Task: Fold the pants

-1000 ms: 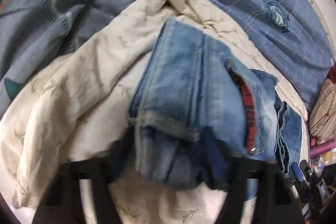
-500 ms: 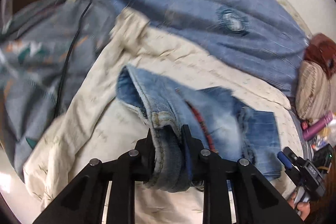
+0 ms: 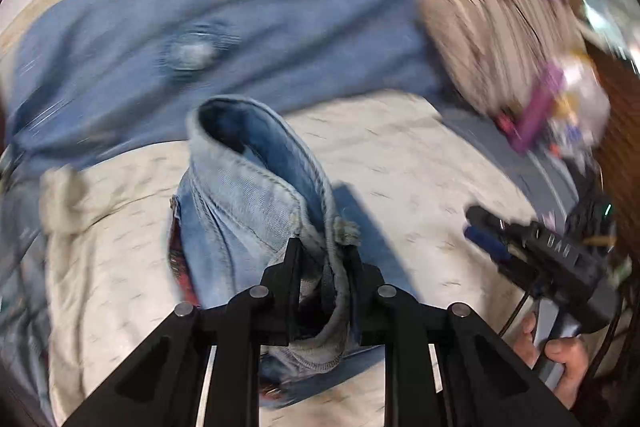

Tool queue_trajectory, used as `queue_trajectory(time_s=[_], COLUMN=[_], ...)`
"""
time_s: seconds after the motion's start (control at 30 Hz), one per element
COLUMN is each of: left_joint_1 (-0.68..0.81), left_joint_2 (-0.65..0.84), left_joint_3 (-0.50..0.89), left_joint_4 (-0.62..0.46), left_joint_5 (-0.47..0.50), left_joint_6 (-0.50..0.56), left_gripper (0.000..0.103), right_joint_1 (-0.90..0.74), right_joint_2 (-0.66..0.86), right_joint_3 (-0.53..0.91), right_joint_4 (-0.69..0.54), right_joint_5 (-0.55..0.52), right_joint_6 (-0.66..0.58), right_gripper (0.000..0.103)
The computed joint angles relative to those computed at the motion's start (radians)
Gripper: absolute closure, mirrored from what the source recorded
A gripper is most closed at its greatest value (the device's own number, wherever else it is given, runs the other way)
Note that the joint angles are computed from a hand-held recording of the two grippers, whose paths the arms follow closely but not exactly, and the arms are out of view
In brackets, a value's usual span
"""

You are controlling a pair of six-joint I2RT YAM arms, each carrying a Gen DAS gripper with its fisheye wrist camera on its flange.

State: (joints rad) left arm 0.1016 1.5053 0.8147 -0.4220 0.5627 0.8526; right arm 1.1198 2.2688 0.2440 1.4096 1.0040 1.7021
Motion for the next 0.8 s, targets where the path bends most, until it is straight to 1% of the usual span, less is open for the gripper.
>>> queue_trajectory(time_s=[0.03,0.07,0.1,0.13,0.2,0.23,0.27,0.3,0.37,0.43,0.47,0.5,0.57,0.6,0.67,0.7,0.73,0.8], left_joint_1=[-0.069,-0.127,-0.186,-0.213,-0.216,-0.193,-0.165,-0.121,-0.025,0.076,0.107,0.143,0.196,0.212,0.228,0.236,0.239,0.228], left_joint_2=[0.014,0.034,0.063,0.079,0.064,0.037,0.005,-0.038,-0.098,-0.091,-0.071,-0.04,0.034,0.088,0.189,0.22,0.266,0.313], left_joint_3=[-0.035,-0.046,-0.063,-0.07,-0.075,-0.075,-0.071,-0.064,-0.053,-0.01,0.01,0.034,0.072,0.095,0.129,0.132,0.145,0.15], left_joint_4=[0.038,0.053,0.073,0.078,0.044,0.012,-0.025,-0.059,-0.063,-0.082,-0.077,-0.066,-0.048,-0.027,0.022,0.041,0.062,0.09], left_joint_5=[-0.045,-0.085,-0.125,-0.129,-0.078,-0.03,0.016,0.063,0.133,0.192,0.195,0.182,0.144,0.105,0.028,0.013,-0.014,-0.048], left_joint_6=[-0.023,-0.045,-0.059,-0.063,-0.055,-0.027,0.013,0.059,0.094,0.147,0.159,0.169,0.179,0.166,0.137,0.136,0.125,0.099], left_gripper=[0.082,0.08,0.077,0.077,0.076,0.074,0.066,0.054,0.043,0.041,0.04,0.04,0.04,0.04,0.04,0.04,0.04,0.04], right_joint_1=[0.011,0.021,0.034,0.037,0.041,0.041,0.042,0.04,0.03,0.008,0.004,-0.008,-0.034,-0.06,-0.096,-0.112,-0.134,-0.182], right_joint_2=[-0.004,-0.002,-0.01,-0.022,-0.036,-0.036,-0.04,-0.053,-0.068,-0.088,-0.107,-0.129,-0.142,-0.145,-0.154,-0.163,-0.173,-0.204], right_joint_3=[-0.013,-0.03,-0.043,-0.053,-0.068,-0.073,-0.075,-0.073,-0.067,-0.047,-0.035,-0.018,0.016,0.04,0.101,0.125,0.154,0.234], right_joint_4=[-0.013,-0.016,-0.049,-0.082,-0.132,-0.136,-0.15,-0.175,-0.185,-0.188,-0.202,-0.207,-0.175,-0.143,-0.128,-0.127,-0.137,-0.214], right_joint_5=[0.024,0.048,0.071,0.078,0.079,0.077,0.078,0.077,0.064,0.038,0.025,0.002,-0.053,-0.109,-0.192,-0.226,-0.268,-0.349], right_joint_6=[0.031,0.065,0.117,0.152,0.214,0.231,0.248,0.254,0.232,0.165,0.126,0.056,-0.072,-0.157,-0.294,-0.352,-0.413,-0.532], right_gripper=[0.059,0.059,0.059,0.059,0.058,0.054,0.054,0.054,0.054,0.054,0.054,0.054,0.054,0.054,0.054,0.054,0.054,0.054])
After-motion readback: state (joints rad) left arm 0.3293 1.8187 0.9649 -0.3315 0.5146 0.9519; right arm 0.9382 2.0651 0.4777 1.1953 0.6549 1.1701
